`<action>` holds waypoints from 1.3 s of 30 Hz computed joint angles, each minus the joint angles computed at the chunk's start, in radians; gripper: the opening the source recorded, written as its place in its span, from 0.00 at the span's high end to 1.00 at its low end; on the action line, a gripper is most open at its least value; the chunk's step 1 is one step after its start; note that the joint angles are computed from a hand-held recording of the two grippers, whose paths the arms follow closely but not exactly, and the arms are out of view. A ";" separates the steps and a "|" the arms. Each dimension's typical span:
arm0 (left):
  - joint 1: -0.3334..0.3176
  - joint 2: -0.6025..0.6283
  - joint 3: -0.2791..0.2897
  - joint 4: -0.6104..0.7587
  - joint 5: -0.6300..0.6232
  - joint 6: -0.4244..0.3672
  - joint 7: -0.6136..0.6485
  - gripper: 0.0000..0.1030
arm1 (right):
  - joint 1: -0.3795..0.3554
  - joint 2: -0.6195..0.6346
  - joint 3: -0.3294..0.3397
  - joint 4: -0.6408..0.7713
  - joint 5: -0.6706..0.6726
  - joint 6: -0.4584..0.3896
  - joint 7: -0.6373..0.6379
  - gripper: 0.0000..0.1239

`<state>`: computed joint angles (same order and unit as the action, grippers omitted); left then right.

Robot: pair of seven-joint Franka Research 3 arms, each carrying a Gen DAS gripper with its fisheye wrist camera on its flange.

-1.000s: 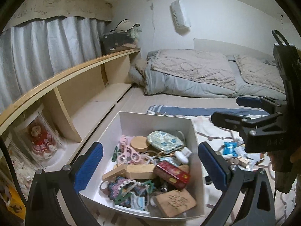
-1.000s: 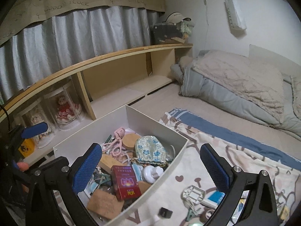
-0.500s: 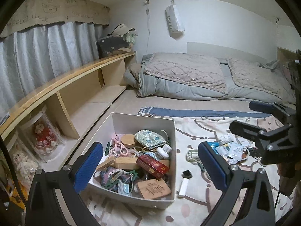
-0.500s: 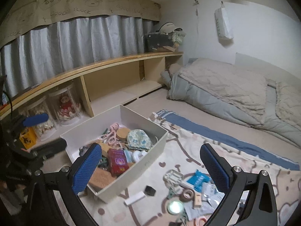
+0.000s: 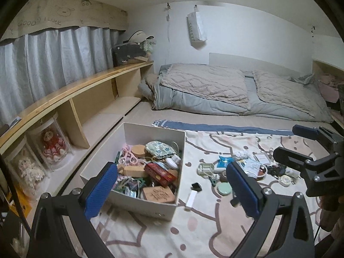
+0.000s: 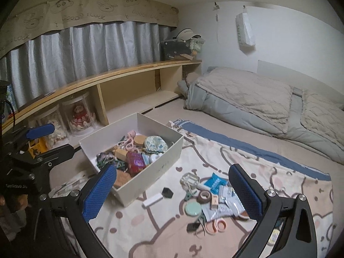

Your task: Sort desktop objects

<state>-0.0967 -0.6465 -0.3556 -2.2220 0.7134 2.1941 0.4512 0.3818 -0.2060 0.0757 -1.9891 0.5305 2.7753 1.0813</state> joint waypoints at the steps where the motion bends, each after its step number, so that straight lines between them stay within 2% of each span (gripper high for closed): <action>1: -0.004 0.000 -0.006 0.000 -0.005 -0.006 -0.003 0.01 | -0.003 -0.016 0.000 -0.016 -0.004 0.000 0.003 0.17; 9: -0.040 -0.012 -0.034 -0.017 -0.023 -0.029 -0.035 0.01 | -0.010 -0.124 -0.005 -0.141 -0.033 0.023 0.017 0.17; 19: -0.075 -0.022 -0.058 -0.040 -0.013 -0.055 -0.056 0.01 | 0.005 -0.199 -0.026 -0.231 -0.031 0.029 0.012 0.17; 26: -0.100 -0.031 -0.043 -0.062 -0.027 -0.041 -0.061 0.01 | -0.002 -0.224 -0.024 -0.263 -0.045 0.016 0.031 0.17; 39: -0.100 -0.049 -0.045 -0.089 -0.036 -0.028 -0.073 0.01 | 0.017 -0.225 -0.025 -0.278 -0.051 0.024 0.030 0.17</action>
